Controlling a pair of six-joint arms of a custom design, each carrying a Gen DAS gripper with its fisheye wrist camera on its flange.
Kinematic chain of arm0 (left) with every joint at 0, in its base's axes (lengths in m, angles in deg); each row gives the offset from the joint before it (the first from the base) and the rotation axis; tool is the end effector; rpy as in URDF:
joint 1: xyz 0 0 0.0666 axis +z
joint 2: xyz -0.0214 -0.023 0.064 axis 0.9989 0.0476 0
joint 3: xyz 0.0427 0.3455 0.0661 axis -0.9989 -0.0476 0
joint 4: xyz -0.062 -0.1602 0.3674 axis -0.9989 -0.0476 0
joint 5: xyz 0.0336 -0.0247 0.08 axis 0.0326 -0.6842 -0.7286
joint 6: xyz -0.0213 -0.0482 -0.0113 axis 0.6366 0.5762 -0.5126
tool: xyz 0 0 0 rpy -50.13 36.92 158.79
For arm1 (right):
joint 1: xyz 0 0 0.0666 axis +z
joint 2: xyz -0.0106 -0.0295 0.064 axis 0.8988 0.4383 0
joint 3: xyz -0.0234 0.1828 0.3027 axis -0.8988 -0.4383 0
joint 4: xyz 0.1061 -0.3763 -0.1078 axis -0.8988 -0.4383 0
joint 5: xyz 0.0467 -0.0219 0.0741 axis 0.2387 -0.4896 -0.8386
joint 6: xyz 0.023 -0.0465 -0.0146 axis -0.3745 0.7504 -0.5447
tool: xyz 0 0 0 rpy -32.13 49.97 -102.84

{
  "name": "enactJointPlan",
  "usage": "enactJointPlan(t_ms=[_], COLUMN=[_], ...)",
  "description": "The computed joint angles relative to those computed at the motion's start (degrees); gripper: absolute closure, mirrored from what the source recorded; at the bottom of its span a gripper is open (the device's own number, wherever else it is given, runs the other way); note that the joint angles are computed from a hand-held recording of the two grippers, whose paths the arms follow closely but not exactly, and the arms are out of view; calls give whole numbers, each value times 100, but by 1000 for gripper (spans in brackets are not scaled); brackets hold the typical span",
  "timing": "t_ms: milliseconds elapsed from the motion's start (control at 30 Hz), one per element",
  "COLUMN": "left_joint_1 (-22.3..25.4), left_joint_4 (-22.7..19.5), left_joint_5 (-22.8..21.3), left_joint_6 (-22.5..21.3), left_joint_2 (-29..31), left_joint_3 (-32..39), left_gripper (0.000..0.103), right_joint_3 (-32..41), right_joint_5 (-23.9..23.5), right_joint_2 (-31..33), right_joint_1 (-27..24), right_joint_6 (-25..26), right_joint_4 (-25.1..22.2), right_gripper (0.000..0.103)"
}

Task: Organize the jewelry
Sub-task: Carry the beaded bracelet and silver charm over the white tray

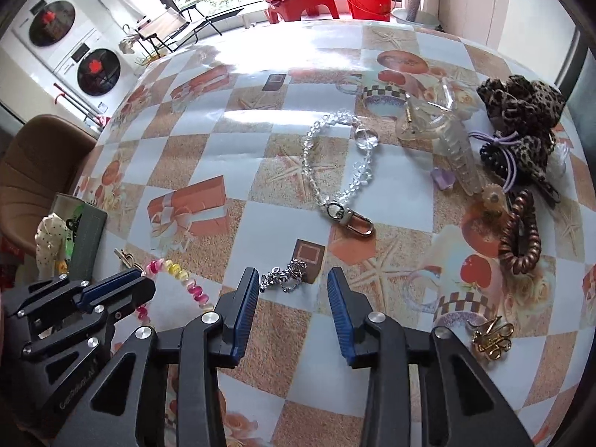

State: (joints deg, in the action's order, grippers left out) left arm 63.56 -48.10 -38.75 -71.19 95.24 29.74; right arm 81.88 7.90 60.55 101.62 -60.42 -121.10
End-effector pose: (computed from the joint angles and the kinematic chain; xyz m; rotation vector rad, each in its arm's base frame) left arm 0.5073 -0.2253 0.3725 0.4365 2.7830 -0.1929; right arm 0.5102 0.3866 0.3704 0.0132 2.7345 0.1971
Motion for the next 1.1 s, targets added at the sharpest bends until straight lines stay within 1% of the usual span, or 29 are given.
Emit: enactJointPlan(t_ms=[67,100,167,200,300,333,367,400,433,600,700,767,800,833,867,900,1000,1033,1100], left_joint_1=[12,15,21,22,29,30,33,34,38,55,65,70,72,75,78,81,99,108,121], left_joint_4=[-4,-2,2,3,11,12,15,22,22,13,-1,0,2,-4,-8,-10,-7,-7,2], left_joint_5=[12,16,34,37,72,80,89,97,106,150,147,147,141,139,138,134,142,149,153], left_joint_6=[28,41,40,46,66,67,67,70,68,63,55,63,71,78,87,104,152,169,199], left_joint_2=[-25,-35,-58,-68,-98,-107,-119,-138,-156,-266,-324,-355,-373,-380,-385,-396,-415,-418,-421], left_joint_3=[-40,-57,-88,-98,-122,-125,-130,-142,-153,-224,-273,-308,-334,-349,-361,-385,-427,-435,-446], left_gripper=[91,91,91,91,91,91,91,91,91,90,90,90,90,90,90,90,90,91,91], right_joint_3=[169,250,496,552,505,449,388,342,248,26,-30,66,143,204,272,361,687,748,1101], right_joint_5=[26,141,337,414,390,369,310,251,181,123,47,29,-13,-54,-124,-196,-270,-218,-87], right_joint_2=[149,205,373,410,371,327,277,238,161,-53,-98,-37,18,63,125,207,501,551,787], right_joint_1=[34,67,142,162,171,165,149,132,111,110,100,80,57,44,24,4,-32,-28,-24], right_joint_6=[36,94,257,299,263,221,171,110,17,-218,-203,-219,-233,-259,-301,-337,-465,-476,-452], right_joint_4=[-134,-198,-428,-476,-433,-379,-322,-303,-235,-167,-96,-98,-92,-87,-77,-80,-170,-141,-242], right_gripper=[61,62,75,77,78,81,94,101,101,101,101,100,95,80,73,69,69,69,69])
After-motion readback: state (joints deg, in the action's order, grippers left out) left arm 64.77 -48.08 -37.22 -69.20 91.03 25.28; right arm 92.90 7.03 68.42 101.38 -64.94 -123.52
